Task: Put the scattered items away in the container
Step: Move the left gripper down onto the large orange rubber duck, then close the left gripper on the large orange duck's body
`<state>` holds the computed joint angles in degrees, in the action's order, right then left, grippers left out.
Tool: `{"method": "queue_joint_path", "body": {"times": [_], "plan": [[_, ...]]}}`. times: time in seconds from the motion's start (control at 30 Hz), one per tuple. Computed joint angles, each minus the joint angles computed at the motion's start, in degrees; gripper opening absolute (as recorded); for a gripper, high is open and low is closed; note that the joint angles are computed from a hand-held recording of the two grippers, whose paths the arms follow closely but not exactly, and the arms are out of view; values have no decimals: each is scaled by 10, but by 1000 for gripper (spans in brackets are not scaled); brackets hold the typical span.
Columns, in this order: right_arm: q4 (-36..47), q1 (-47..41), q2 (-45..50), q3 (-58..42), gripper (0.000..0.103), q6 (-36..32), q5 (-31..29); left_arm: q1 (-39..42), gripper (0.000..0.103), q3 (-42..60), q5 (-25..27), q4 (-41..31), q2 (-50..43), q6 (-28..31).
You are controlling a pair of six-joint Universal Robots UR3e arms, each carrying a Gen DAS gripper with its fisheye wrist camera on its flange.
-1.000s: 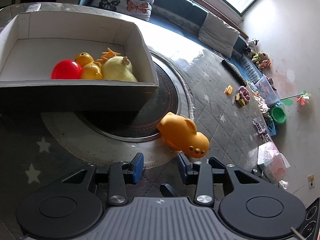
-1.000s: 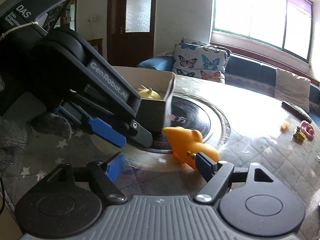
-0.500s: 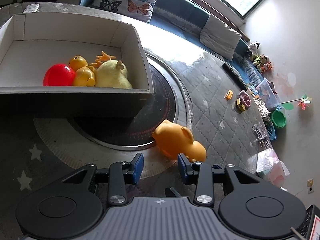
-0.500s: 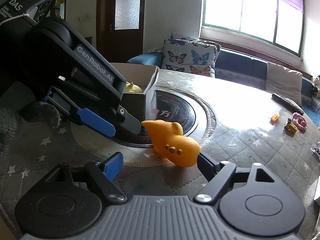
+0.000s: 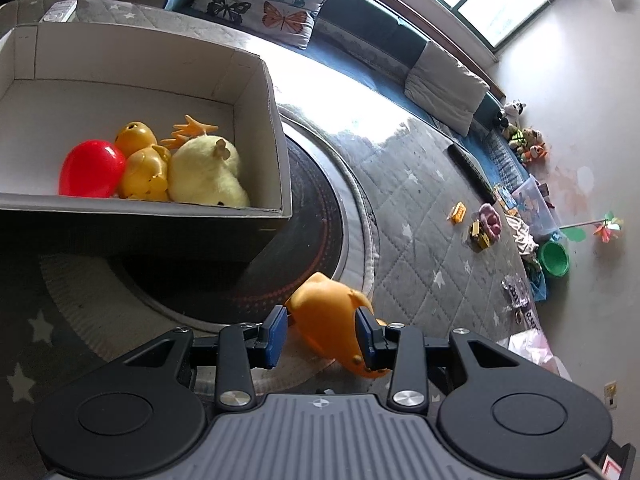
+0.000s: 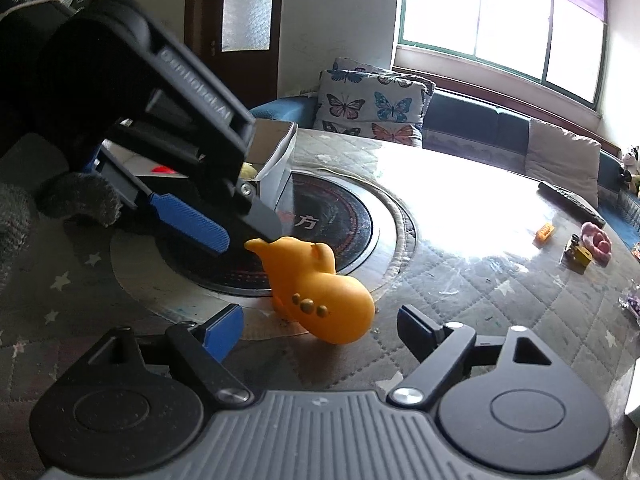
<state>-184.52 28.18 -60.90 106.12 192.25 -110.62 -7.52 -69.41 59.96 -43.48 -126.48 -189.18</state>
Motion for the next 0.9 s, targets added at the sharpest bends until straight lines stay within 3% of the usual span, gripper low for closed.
{"method": "queue_joint_path", "body": {"times": [0.27, 0.43, 0.67, 0.73, 0.9], "plan": [[3, -16, 11, -12, 80, -14, 18, 0, 40, 18, -5, 18, -23, -51], [4, -22, 13, -14, 68, -20, 33, -4, 40, 30, 5, 20, -35, -67], [1, -23, 15, -13, 64, -23, 43, -7, 40, 43, 6, 24, -53, -92], [-2, -25, 13, -9, 58, -22, 46, -9, 40, 52, 8, 24, -61, -98], [2, -32, 10, -8, 57, -28, 57, -11, 40, 70, 7, 17, -78, -108]]}}
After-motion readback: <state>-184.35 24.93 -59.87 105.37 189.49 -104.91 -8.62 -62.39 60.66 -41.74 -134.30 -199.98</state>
